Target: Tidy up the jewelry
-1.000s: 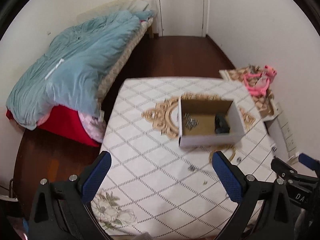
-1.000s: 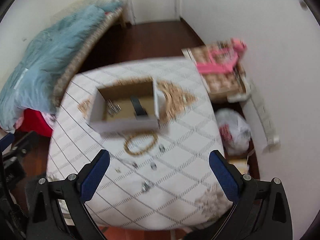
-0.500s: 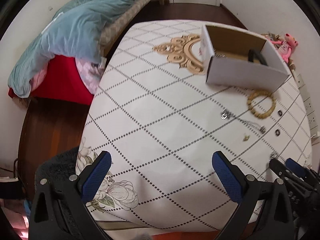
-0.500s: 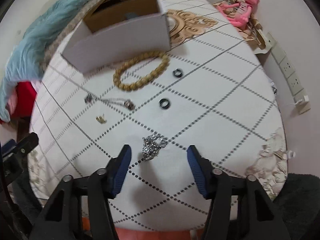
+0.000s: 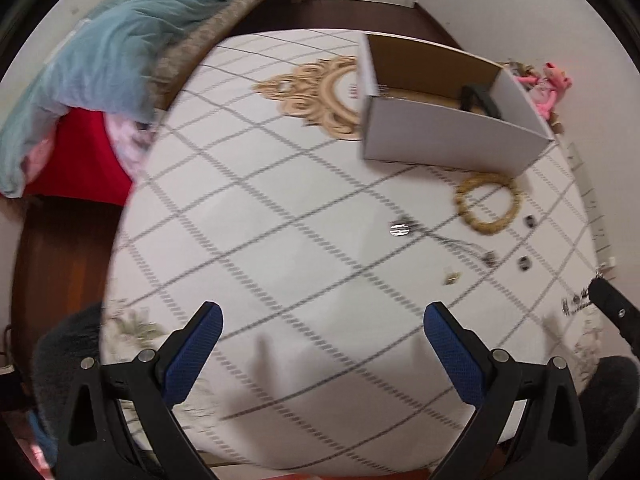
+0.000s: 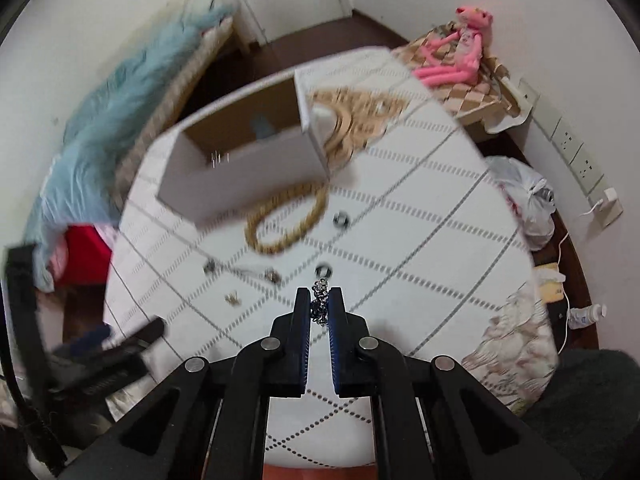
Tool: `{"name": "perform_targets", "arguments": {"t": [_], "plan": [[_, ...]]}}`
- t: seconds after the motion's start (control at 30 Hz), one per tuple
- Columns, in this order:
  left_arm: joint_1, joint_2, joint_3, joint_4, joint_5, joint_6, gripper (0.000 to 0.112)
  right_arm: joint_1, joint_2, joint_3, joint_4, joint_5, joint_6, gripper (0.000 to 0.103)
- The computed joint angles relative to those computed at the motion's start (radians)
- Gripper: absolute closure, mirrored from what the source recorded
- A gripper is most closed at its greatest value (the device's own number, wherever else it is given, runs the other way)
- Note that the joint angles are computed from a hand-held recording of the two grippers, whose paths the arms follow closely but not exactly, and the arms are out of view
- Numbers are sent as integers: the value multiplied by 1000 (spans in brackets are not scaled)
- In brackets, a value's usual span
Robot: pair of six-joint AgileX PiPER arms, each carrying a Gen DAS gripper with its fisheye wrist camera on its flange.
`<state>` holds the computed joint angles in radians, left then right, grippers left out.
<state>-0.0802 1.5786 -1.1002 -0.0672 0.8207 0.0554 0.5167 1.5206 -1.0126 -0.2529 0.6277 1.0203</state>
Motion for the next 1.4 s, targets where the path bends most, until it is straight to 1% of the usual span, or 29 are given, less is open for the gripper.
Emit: {"name": "perform_targets", "arguments": {"t": [0.1, 0.2, 0.23, 0.27, 0.3, 0.33, 0.37, 0.4, 0.43, 0.5, 0.53, 0.57, 0.6, 0.67, 0.8, 0.93, 1.03, 1.13, 1.23, 1.3, 1.33, 1.37, 1.4], "plan": [[-32, 28, -15, -65, 1, 30, 10, -24, -11, 3, -6, 5, -8, 94], [-86, 53, -17, -64, -23, 19, 10, -70, -8, 25, 26, -10, -50, 94], [-107, 58, -14, -58, -37, 13, 12, -77, -5, 34, 29, -18, -51, 94], [-119, 67, -16, -55, -47, 11, 15, -82, -10, 48, 34, -23, -51, 94], [-138, 74, -14, -40, -59, -4, 23, -92, -13, 60, 45, -32, -60, 94], [-156, 82, -16, -24, -65, -18, 27, -100, -12, 68, 51, -39, -65, 94], [-165, 90, -18, -20, -70, -18, 38, -107, -9, 75, 59, -47, -70, 94], [-177, 98, -18, -12, -79, -22, 51, -112, -7, 79, 64, -52, -73, 94], [-186, 103, -19, -2, -83, -26, 57, -113, -5, 82, 63, -56, -71, 94], [-198, 116, -17, -8, -95, -13, 82, -118, -6, 84, 64, -61, -70, 94], [-206, 109, -8, 10, -115, -23, 85, -120, -6, 84, 63, -62, -69, 94], [-208, 107, -3, 3, -124, -9, 94, -121, -6, 83, 60, -62, -68, 94], [-208, 107, -2, -7, -126, 2, 100, -123, -7, 82, 61, -62, -69, 94], [-203, 106, -1, -30, -133, 30, 106, -124, -7, 79, 58, -61, -69, 94], [-191, 93, 11, -64, -142, 58, 106, -121, -10, 76, 63, -60, -75, 94], [-177, 66, 7, -98, -133, 89, 106, -113, -23, 56, 74, -48, -90, 94], [-148, 45, -28, -157, -88, 143, 106, -112, -40, 18, 86, -25, -116, 94], [-108, 30, -112, -221, -12, 202, 106, -125, -38, -65, 127, 7, -192, 94], [-78, 76, -270, -265, 89, 237, 106, -166, 8, -195, 217, 42, -331, 94], [-61, 144, -414, -274, 158, 242, 106, -193, 69, -310, 257, 77, -408, 94], [-56, 176, -476, -273, 187, 241, 106, -206, 112, -382, 270, 103, -444, 94], [-52, 228, -573, -266, 234, 233, 106, -220, 168, -471, 285, 136, -482, 94], [-45, 270, -646, -263, 264, 223, 106, -230, 205, -528, 300, 160, -507, 94]]}}
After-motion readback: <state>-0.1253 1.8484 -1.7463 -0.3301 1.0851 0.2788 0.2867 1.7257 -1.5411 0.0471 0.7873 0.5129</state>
